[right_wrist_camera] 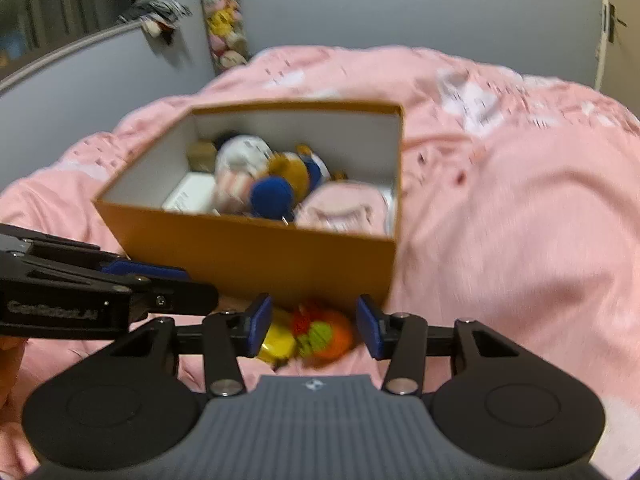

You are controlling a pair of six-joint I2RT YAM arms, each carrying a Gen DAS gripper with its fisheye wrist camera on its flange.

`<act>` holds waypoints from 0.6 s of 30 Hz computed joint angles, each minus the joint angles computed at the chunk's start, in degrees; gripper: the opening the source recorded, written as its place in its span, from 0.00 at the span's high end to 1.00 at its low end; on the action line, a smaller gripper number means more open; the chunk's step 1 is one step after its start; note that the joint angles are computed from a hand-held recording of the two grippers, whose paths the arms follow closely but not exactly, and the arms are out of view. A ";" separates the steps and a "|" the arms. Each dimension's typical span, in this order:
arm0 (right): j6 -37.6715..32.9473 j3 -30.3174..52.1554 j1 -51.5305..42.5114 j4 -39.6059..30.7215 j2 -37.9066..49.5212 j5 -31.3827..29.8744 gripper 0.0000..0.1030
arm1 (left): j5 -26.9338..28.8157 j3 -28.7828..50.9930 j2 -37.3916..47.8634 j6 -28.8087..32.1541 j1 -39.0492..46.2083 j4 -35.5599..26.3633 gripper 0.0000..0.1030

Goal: Organize objects
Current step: 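Move both tools down beside the box toward the yellow toy and crochet flower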

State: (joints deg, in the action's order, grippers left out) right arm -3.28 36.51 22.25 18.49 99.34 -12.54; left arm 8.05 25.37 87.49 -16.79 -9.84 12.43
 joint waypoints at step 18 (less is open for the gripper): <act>1.65 12.29 -0.20 -4.69 16.28 -1.49 0.61 | 7.45 3.61 18.59 -6.93 6.76 9.94 0.54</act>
